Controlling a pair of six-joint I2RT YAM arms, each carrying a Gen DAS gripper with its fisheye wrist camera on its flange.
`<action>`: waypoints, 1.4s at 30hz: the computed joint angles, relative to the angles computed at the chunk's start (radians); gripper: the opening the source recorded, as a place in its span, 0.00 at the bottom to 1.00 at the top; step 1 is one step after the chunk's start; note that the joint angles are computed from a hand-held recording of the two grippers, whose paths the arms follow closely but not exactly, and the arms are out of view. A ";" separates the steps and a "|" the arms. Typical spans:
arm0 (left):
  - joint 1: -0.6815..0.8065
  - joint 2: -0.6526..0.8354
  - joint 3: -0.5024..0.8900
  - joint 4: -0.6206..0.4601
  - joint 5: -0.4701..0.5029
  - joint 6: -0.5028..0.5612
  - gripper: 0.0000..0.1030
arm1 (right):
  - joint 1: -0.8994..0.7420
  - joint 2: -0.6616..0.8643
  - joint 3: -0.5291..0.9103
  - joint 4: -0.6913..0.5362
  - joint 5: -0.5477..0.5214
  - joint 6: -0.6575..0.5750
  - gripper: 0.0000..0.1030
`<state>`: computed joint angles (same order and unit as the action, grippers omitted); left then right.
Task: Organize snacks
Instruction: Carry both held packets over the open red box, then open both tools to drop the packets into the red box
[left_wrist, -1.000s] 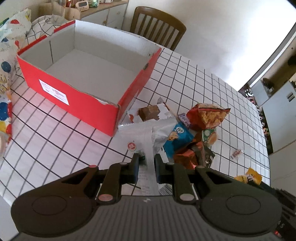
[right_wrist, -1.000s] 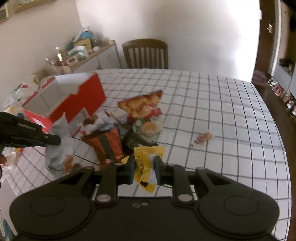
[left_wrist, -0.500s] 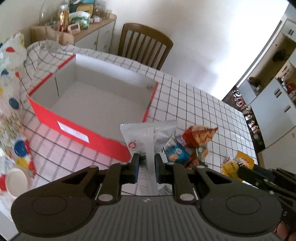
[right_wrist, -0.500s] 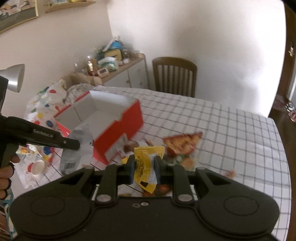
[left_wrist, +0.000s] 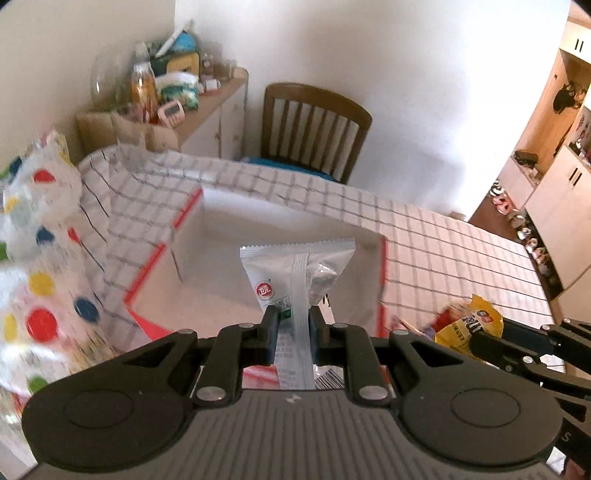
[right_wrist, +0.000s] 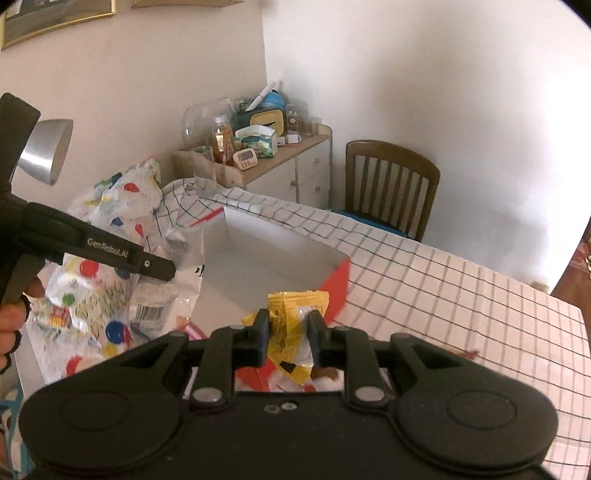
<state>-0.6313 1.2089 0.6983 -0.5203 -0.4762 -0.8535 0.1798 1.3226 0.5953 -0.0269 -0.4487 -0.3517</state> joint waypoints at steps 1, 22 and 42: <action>0.036 0.000 -0.003 0.012 0.009 0.041 0.16 | 0.031 0.020 0.014 0.017 0.025 0.024 0.20; 0.480 0.409 0.039 0.335 0.209 0.476 0.16 | 0.356 0.575 0.335 0.166 0.300 0.283 0.20; 0.485 0.581 0.039 0.408 0.322 0.452 0.16 | 0.387 0.774 0.493 0.074 0.360 0.290 0.28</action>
<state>-0.1467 1.7899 0.7371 -0.1121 -0.1544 -0.4016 0.5664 2.0963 1.0886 0.0472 -0.0887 -0.0618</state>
